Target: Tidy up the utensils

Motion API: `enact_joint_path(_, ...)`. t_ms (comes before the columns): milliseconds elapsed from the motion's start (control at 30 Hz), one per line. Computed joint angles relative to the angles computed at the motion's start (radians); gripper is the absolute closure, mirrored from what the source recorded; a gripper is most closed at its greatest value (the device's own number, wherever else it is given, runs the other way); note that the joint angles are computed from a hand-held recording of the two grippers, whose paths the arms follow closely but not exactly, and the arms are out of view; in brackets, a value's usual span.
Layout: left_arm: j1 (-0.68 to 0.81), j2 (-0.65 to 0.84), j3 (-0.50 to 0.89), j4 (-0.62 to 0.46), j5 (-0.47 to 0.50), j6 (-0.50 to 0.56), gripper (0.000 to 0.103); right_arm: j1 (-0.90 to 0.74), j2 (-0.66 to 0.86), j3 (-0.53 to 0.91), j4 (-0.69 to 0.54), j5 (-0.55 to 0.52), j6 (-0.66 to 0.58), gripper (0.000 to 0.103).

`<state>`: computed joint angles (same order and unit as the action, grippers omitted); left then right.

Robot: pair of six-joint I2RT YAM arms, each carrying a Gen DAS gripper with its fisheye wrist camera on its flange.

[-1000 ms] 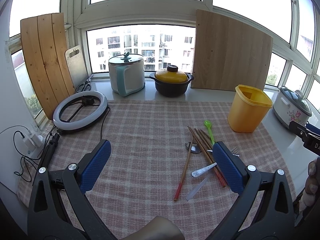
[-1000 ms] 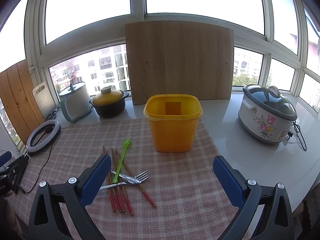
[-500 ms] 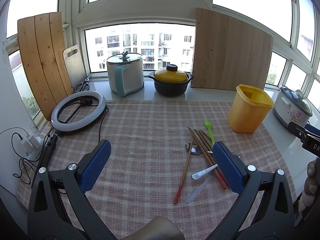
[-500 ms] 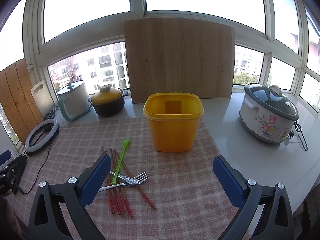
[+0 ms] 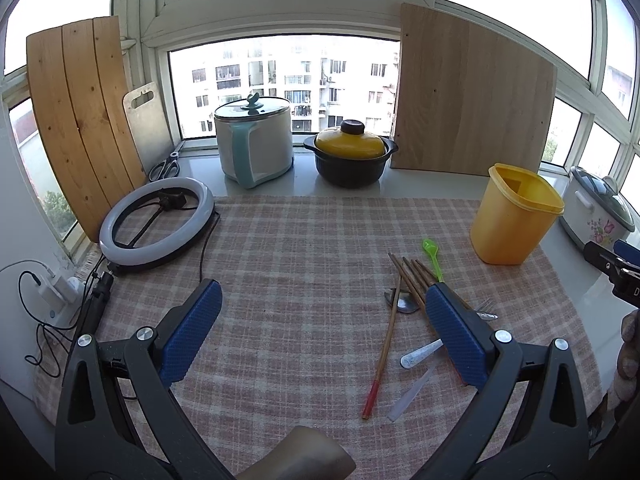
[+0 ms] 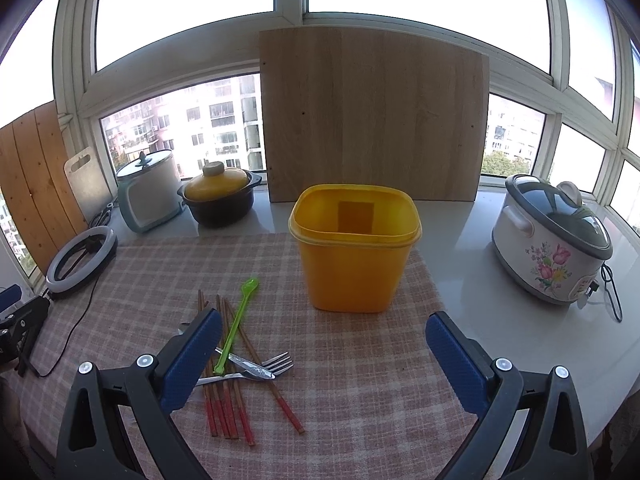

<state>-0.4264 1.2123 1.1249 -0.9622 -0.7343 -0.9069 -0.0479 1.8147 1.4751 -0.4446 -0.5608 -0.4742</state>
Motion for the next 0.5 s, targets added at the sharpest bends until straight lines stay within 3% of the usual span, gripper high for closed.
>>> enact_joint_path(167, 0.062, 0.009, -0.024, 0.052, 0.048, 0.062, 0.0, 0.014, 0.047, 0.043, -0.013, -0.014, -0.04, 0.0)
enact_joint_path(333, 0.124, 0.033, -0.049, 0.137, 0.127, 0.15, 0.0, 0.026, 0.07, 0.019, 0.071, -0.041, -0.015, 0.0)
enact_joint_path(500, 0.188, 0.075, -0.077, 0.225, 0.23, 0.228, 0.014, 0.068, 0.174, 0.164, -0.088, 0.016, -0.09, 0.0)
